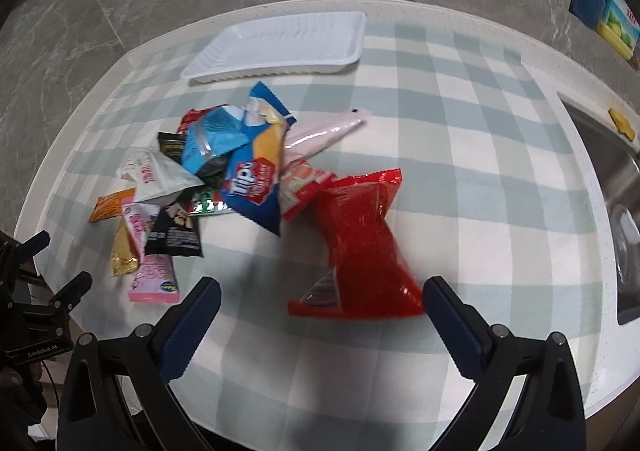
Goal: Organize snacks
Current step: 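Move left tool to orange bar while right tool approaches red chip bag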
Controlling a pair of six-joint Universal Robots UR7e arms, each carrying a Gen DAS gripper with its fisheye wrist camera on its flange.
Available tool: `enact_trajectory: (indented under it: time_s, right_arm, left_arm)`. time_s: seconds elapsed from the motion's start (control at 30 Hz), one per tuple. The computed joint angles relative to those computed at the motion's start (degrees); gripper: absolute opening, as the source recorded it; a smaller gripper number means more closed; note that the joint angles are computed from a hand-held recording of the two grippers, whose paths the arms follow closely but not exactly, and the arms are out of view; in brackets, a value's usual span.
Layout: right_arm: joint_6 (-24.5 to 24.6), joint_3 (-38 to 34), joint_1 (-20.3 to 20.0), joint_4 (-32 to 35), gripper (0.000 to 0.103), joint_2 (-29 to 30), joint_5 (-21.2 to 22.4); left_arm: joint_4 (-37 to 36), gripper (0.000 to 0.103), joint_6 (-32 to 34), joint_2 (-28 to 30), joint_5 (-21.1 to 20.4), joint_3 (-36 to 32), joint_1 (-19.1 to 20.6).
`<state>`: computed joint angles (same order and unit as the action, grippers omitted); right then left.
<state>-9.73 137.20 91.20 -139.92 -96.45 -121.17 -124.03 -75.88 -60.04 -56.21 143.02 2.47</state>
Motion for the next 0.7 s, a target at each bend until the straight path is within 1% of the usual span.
enact_trajectory:
  time_s: [0.07, 0.17, 0.33, 0.43, 0.57, 0.7]
  right_arm:
    - [0.2, -0.1, -0.8, -0.1, 0.103, 0.3, 0.7]
    - [0.5, -0.5, -2.0, -0.3, 0.103, 1.0, 1.9]
    - [1.2, -0.8, -3.4, -1.2, 0.101, 2.3, 2.6]
    - [1.6, -1.0, -3.8, -1.9, 0.100, 3.3, 2.1]
    - [1.8, -1.1, -4.6, -3.5, 0.099, 4.3, 2.2]
    - [1.7, -0.9, -5.2, -4.9, 0.099, 5.4, 1.6]
  left_arm:
    - [0.9, 0.102, 0.1, -0.1, 0.5, 0.0, 1.0]
    - [1.4, 0.099, 1.2, -0.1, 2.0, 0.1, 2.4]
    - [4.0, 0.094, 3.6, 1.3, 4.4, -0.7, 4.7]
    - [5.5, 0.094, 4.5, 1.9, 6.0, -1.0, 6.2]
    - [9.2, 0.093, 5.9, 2.9, 9.3, -1.5, 7.3]
    - [10.7, 0.093, 9.1, 4.3, 12.1, -1.7, 9.0]
